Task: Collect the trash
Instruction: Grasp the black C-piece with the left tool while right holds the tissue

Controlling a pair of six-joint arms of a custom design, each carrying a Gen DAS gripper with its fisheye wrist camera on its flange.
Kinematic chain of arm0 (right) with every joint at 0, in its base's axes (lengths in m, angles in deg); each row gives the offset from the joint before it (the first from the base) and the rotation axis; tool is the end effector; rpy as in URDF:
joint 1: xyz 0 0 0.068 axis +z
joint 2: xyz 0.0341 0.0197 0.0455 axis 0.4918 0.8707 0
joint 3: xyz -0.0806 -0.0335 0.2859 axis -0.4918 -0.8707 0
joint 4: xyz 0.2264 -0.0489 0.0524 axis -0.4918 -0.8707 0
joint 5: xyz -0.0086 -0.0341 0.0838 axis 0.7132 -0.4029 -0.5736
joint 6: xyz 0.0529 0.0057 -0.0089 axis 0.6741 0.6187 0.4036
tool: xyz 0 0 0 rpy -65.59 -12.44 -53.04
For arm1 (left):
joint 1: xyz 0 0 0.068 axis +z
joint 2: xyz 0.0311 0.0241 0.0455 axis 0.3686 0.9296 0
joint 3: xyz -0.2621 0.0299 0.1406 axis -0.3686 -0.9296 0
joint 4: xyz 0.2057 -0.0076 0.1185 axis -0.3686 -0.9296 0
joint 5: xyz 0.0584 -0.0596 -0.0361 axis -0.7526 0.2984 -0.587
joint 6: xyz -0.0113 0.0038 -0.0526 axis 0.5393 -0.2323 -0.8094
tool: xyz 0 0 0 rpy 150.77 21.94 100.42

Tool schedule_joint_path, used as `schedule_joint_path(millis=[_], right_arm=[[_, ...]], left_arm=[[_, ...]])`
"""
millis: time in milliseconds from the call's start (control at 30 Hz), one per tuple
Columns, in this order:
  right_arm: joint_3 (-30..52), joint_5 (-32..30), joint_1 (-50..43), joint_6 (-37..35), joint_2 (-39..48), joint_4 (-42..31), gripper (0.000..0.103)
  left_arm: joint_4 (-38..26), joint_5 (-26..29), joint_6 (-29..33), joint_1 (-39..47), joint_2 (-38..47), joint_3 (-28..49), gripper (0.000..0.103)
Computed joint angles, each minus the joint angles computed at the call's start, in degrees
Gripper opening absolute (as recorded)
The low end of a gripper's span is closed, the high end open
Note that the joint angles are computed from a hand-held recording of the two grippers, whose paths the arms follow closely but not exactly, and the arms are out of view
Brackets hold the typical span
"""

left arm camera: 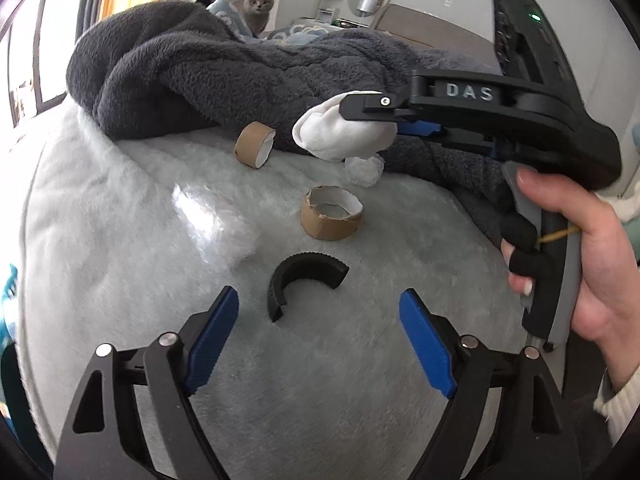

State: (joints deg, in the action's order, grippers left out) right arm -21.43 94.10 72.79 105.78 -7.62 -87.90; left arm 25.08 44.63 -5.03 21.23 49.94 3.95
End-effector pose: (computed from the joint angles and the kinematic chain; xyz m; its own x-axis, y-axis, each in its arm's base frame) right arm 0.1788 0.1415 0.3124 -0.5530 0.3966 -0.7327 0.2484 0.9179 0.3094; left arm 0.2093 -0.0270 0.2462 -0.5222 0.5136 -0.6808 0.8344 0.4729 -0.2832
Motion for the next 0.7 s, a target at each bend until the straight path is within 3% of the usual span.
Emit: schedule_joint_path(millis=[300,500,700], right_arm=[[0.3,2.7,2.1,2.3,-1.8,-1.3,0.041],[1.6,2.9,3.6,2.8,-0.5,-1.5,0.041],[3.1,2.4,3.7,1.9,1.2,-1.0,0.041]], left_arm=[[13.3,-6.8,-17.3,-7.8,-2.9,-5.2,0.079],[18.6,-11.2,-21.6,-11.1,-4.4,-7.7,0.075],[18.5,-11.5,-22.0,-10.4,-3.5,-7.2,0.058]])
